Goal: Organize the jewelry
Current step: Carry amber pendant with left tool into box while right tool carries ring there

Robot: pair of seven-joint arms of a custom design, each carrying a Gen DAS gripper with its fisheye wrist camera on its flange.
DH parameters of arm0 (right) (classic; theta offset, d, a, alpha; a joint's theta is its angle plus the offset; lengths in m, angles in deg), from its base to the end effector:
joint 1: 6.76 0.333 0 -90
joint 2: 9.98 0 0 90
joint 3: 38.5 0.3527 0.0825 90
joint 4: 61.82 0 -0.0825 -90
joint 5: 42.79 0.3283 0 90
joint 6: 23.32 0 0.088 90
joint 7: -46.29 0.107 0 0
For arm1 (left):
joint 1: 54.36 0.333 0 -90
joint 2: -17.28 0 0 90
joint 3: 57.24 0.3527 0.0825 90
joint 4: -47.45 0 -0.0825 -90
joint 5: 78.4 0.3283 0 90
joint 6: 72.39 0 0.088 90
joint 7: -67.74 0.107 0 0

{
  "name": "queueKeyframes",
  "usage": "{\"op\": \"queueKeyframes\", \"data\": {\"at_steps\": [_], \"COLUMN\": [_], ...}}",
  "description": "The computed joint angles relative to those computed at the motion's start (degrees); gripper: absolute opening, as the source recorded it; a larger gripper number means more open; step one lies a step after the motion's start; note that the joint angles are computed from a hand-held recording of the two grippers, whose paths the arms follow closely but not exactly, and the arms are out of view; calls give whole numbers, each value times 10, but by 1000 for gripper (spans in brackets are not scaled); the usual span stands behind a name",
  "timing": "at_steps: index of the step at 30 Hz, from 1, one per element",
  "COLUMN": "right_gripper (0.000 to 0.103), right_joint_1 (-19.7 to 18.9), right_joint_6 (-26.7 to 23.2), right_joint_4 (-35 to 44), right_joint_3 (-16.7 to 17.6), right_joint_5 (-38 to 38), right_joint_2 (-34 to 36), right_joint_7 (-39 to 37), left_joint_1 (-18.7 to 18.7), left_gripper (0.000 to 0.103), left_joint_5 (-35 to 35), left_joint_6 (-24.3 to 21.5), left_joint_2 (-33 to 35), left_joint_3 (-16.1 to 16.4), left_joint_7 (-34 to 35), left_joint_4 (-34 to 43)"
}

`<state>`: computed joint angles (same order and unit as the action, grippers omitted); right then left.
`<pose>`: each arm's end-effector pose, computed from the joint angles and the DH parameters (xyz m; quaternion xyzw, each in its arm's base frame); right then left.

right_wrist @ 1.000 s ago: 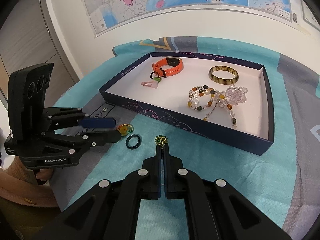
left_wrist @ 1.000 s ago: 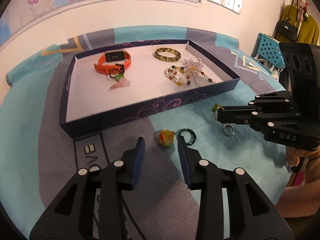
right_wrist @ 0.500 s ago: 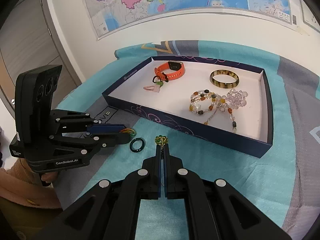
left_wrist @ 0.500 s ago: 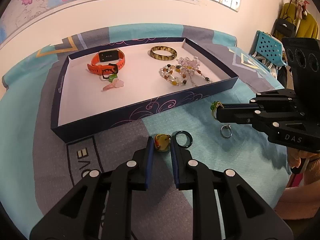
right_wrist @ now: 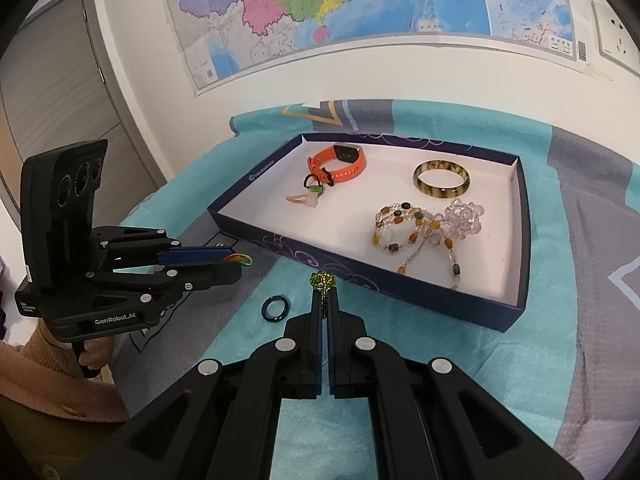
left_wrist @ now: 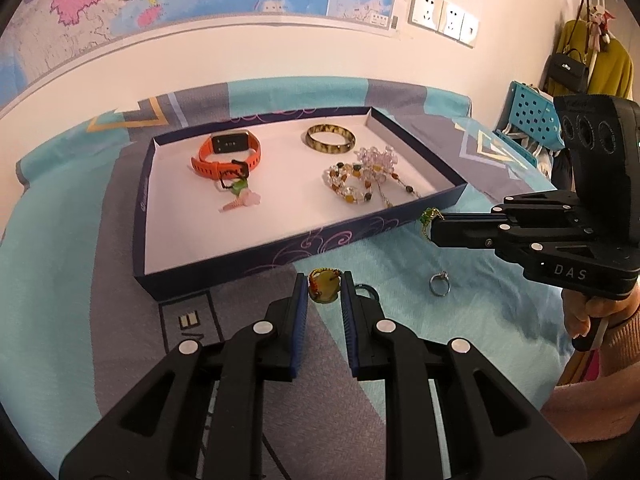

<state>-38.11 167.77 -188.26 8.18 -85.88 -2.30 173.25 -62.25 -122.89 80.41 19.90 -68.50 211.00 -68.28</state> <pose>0.4998 0.1911 0.5256 -0.7246 0.4913 -0.2286 0.4258 0.5322 -0.1608 0.5527 -0.4033 0.8308 -0.3657 0.1154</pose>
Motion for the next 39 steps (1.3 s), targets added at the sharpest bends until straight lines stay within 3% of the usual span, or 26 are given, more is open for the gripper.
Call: {"op": "queueKeyframes", "data": {"at_steps": [21,32,39], "right_gripper": [1,1,1], "right_joint_1": [-20,11,51], "right_joint_6": [-32,-55,-66], "right_joint_4": [42,65,75], "right_joint_3": [39,17,-16], "right_joint_5": [106,182,227], "right_joint_2": [29,49,58], "right_joint_7": [-111,-183,-221], "left_joint_1": [3,10,12], "left_gripper": [17,17,17], "left_joint_5": [10,48,75], "left_joint_6": [26,27,26], "left_joint_2": [31,63,79], "left_joint_3": [-7,-13,-16], "left_joint_7": [-11,-54,-80], "left_joint_4": [56,87,102]}}
